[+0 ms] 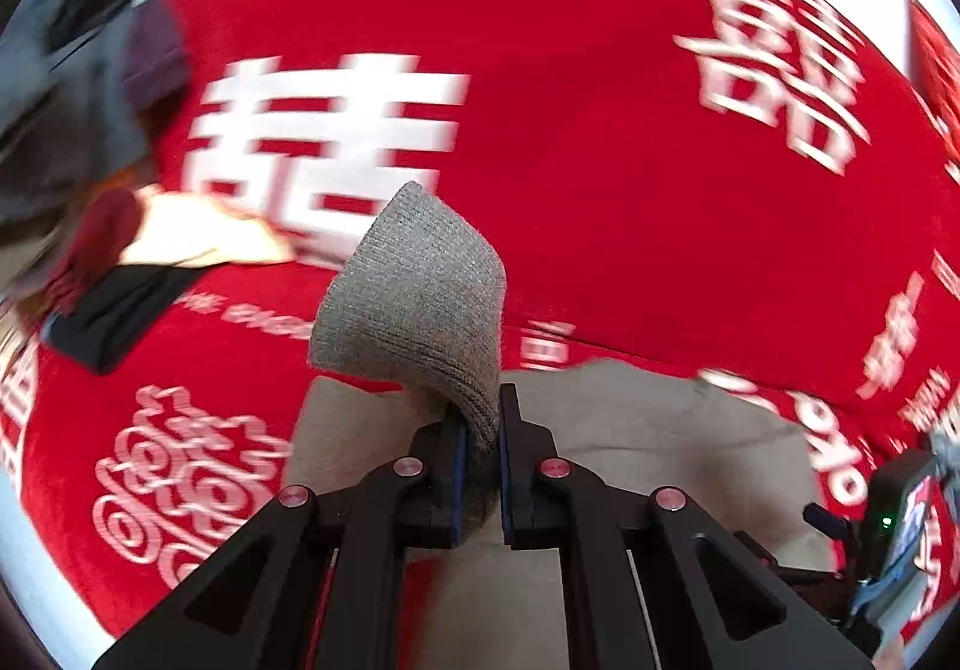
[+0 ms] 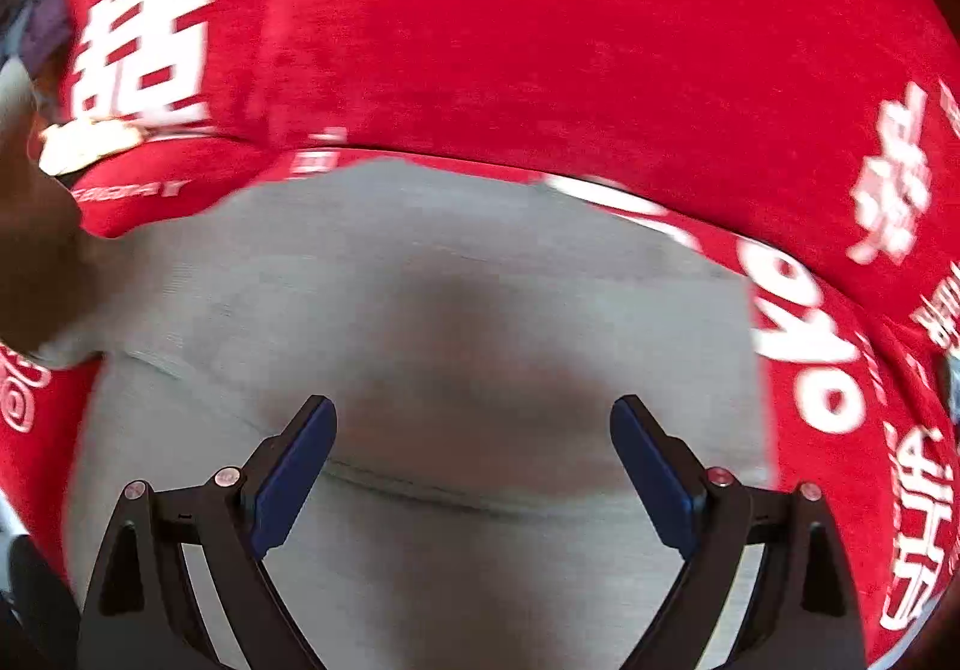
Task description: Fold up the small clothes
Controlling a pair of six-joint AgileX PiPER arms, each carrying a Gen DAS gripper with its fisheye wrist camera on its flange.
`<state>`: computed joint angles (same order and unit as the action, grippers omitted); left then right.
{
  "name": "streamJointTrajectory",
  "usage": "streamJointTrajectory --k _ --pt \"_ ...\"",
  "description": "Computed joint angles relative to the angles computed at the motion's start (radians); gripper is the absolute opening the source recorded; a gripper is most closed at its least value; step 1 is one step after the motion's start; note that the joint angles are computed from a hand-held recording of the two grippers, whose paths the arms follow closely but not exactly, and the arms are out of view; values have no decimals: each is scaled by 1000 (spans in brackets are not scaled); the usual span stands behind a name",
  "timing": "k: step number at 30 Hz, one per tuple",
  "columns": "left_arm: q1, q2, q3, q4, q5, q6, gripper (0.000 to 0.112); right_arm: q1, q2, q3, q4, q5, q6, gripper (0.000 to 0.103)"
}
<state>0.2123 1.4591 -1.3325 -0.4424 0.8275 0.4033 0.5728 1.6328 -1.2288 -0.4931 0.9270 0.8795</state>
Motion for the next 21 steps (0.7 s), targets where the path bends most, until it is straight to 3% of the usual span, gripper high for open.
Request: streamJointTrajectory --k 6,13,17,21 --pt "-399 -1 -37 255 -23 -330 9 -168 -228 223 2 -73 -52 94" --pt "-812 222 -120 539 -24 -682 9 -369 -342 353 93 -157 -204 94" --pt "-920 368 -192 600 -2 -774 9 -473 -373 409 174 -213 -303 94" --pt "-946 441 -222 587 1 -782 9 -549 -395 450 253 -260 -396 94"
